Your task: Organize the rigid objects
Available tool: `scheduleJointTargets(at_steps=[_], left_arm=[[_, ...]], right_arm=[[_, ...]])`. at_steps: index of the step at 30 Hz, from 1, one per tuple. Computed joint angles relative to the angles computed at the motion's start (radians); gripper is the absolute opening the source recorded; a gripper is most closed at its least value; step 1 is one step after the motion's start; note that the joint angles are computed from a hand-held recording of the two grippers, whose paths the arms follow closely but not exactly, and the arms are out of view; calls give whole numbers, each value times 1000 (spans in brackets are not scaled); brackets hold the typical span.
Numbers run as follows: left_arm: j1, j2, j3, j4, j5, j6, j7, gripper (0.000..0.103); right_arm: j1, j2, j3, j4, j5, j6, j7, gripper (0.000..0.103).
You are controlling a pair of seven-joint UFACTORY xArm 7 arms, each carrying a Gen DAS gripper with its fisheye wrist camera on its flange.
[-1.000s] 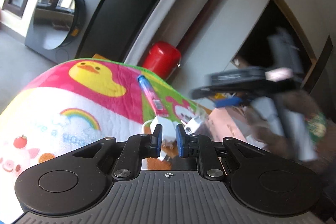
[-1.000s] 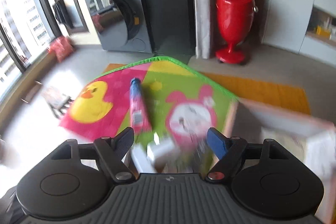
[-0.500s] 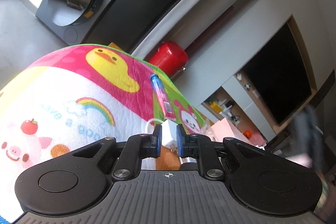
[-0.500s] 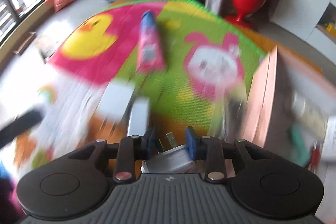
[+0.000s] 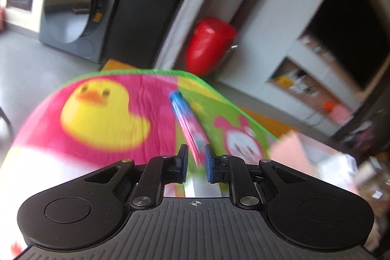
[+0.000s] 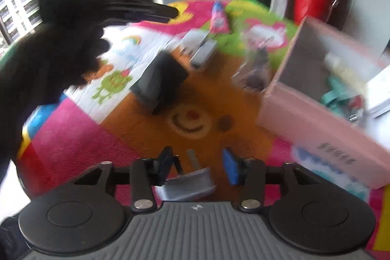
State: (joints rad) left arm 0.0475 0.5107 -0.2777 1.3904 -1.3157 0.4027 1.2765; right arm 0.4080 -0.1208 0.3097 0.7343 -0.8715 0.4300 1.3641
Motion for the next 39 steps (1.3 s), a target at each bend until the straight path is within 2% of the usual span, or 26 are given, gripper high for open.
scheduleJointTargets(at_steps=[2, 4, 5, 6, 7, 8, 9, 10, 13, 14, 15, 18, 19, 21, 23, 24, 26, 29, 32, 34, 35, 37, 39], left_arm=[[-98, 93, 46, 124, 147, -76, -177, 16], [-184, 184, 107, 236, 296, -101, -348, 17], [-242, 225, 168, 288, 386, -92, -446, 22], [-275, 256, 197, 317, 446, -112, -502, 34], [-272, 276, 185, 339, 473, -123, -516, 47], [-292, 295, 207, 359, 509, -118, -542, 45], [-296, 300, 197, 357, 529, -155, -526, 43], [-327, 302, 229, 355, 575, -172, -551, 42], [-374, 288, 265, 315, 685, -226, -547, 43], [-348, 267, 229, 282, 696, -233, -503, 42], [-291, 241, 157, 242, 689, -235, -442, 42], [-95, 156, -51, 92, 649, -236, -271, 39], [-22, 134, -123, 44, 624, -231, -220, 34], [156, 87, -285, -67, 546, -222, -93, 33], [334, 43, -439, -180, 404, -220, 91, 33], [403, 22, -492, -224, 333, -207, 167, 33], [483, -11, -534, -275, 237, -149, 254, 32], [559, -83, -526, -339, 164, -6, 301, 32], [584, -126, -497, -377, 126, 80, 345, 32], [582, -149, -471, -391, 115, 117, 357, 32], [576, -164, -458, -401, 111, 126, 358, 32], [552, -190, -441, -419, 87, 110, 379, 33], [531, -215, -432, -442, 33, 80, 436, 33]], right_arm=[[-7, -26, 18, -9, -80, 39, 63, 48], [-16, -52, 24, -31, -138, 42, 108, 49], [-25, -60, 25, -42, -166, 36, 128, 49], [-29, -69, 27, -52, -183, 36, 143, 50], [-33, -82, 30, -64, -198, 41, 159, 50], [-37, -92, 35, -76, -212, 44, 175, 50], [-42, -102, 39, -90, -230, 45, 195, 50], [-47, -108, 42, -100, -242, 44, 212, 51], [-58, -109, 43, -115, -272, 27, 254, 51], [-63, -107, 40, -115, -283, 16, 265, 51], [-65, -103, 42, -109, -295, 15, 277, 51], [-61, -89, 51, -67, -329, 59, 287, 51], [-56, -78, 48, -42, -319, 85, 260, 50], [-50, -44, 31, 17, -314, 106, 194, 49], [-49, 23, -2, 103, -282, 98, 99, 49], [-46, 69, -21, 155, -239, 99, 37, 49], [-30, 187, -52, 286, -155, 147, -91, 49], [25, 397, -89, 525, -136, 348, -225, 43], [56, 539, -120, 683, -42, 467, -351, 28], [87, 545, -142, 689, -32, 480, -351, 23], [92, 525, -142, 666, -13, 456, -365, 23], [83, 467, -127, 593, 73, 377, -412, 12], [91, 406, -119, 509, 140, 321, -437, 12]])
